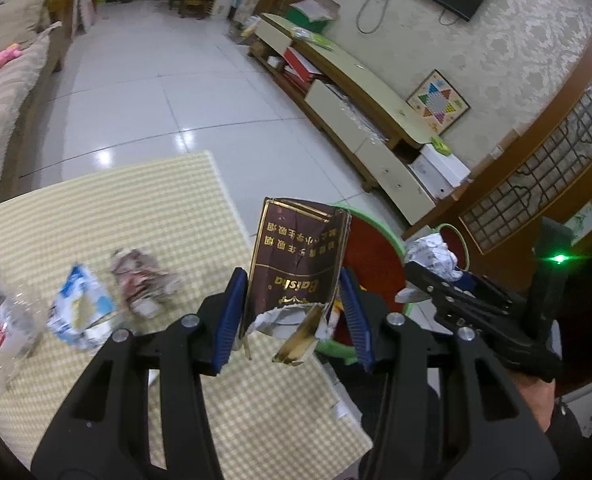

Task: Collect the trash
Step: 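Carry the Pocky box and crumpled paper over the red bin with both tools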

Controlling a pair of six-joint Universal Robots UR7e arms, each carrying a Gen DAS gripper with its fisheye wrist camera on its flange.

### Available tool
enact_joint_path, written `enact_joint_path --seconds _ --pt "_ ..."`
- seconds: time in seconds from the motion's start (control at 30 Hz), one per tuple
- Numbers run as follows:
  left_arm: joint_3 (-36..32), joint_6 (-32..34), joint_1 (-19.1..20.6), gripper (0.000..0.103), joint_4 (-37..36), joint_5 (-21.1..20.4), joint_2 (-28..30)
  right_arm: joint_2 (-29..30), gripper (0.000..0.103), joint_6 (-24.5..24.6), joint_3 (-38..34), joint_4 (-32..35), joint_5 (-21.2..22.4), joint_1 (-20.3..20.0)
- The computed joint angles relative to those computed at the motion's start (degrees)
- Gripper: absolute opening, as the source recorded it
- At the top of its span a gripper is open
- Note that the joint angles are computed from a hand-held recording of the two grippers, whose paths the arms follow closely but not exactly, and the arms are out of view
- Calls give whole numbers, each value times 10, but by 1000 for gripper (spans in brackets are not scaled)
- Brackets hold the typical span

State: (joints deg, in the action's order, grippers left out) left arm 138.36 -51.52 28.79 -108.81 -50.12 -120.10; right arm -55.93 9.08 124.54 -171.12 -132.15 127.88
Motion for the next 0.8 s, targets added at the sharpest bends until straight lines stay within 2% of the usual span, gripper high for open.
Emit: enact_joint_path --seconds 0.4,0.8 --pt "-8 97 57 46 -194 -61 163 -32 54 -3 32 -15 5 -46" --pt "-24 121 84 46 -257 -89 234 -41 54 -15 37 -21 13 -67"
